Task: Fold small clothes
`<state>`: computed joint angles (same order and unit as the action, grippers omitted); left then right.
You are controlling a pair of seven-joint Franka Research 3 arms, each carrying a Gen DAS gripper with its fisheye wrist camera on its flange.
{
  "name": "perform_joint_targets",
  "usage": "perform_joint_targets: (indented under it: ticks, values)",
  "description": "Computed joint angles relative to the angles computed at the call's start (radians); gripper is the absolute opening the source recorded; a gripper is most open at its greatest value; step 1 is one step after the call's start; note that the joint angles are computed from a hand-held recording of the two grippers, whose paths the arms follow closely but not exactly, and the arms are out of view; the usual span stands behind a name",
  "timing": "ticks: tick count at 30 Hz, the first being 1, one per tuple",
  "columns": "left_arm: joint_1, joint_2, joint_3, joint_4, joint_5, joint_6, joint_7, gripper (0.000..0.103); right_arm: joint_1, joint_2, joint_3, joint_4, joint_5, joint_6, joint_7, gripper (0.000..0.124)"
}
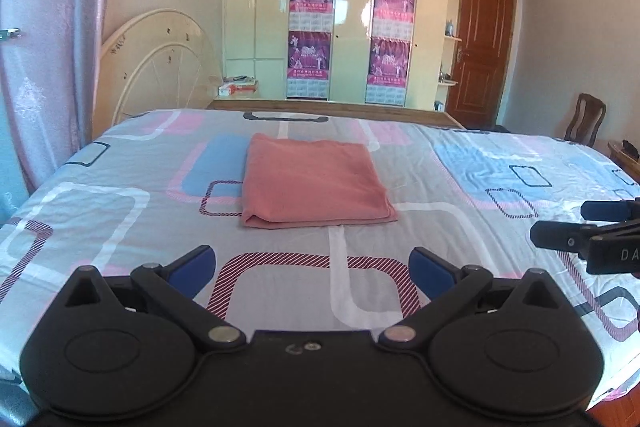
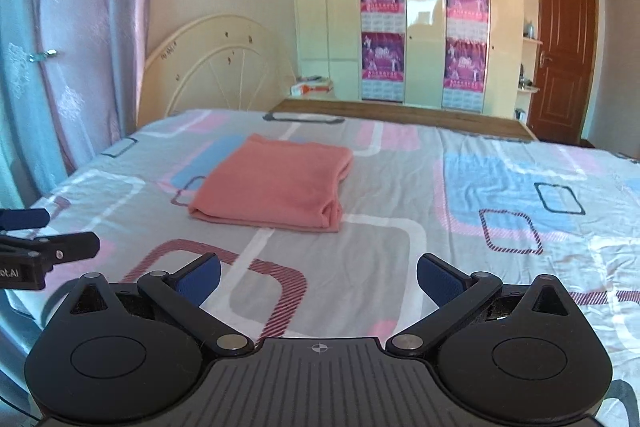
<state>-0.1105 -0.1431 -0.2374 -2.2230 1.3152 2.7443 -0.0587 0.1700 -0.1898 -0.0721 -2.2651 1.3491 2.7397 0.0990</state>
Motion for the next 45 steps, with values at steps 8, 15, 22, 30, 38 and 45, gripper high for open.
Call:
perform_joint_targets:
  ticks: [8, 15, 22, 30, 38, 45]
  values:
    - [0.001, -0.063, -0.021, -0.041, 0.009, -0.022, -0.033, 0.103, 0.009, -0.081, -0.015, -0.053, -0.001, 0.003, -0.009, 0.103]
    - [0.005, -0.063, -0.028, -0.032, 0.037, -0.018, -0.050, 0.103, 0.013, -0.099, -0.032, -0.056, -0.001, -0.011, -0.020, 0.103]
    - [0.000, -0.055, -0.027, -0.025, 0.057, -0.022, -0.059, 0.103, 0.009, -0.094, -0.035, -0.049, -0.007, 0.006, -0.018, 0.103]
    - [-0.003, -0.042, -0.020, -0.014, 0.066, -0.012, -0.056, 0.103, 0.005, -0.087, -0.040, -0.042, -0.024, -0.008, 0.007, 0.103]
    - [-0.007, -0.041, -0.020, -0.012, 0.064, -0.018, -0.054, 0.103, 0.005, -0.081, -0.039, -0.034, -0.021, -0.007, 0.006, 0.103]
    - [-0.008, -0.041, -0.021, -0.011, 0.065, -0.020, -0.056, 0.103, 0.002, -0.087, -0.039, -0.038, -0.025, -0.018, 0.005, 0.103]
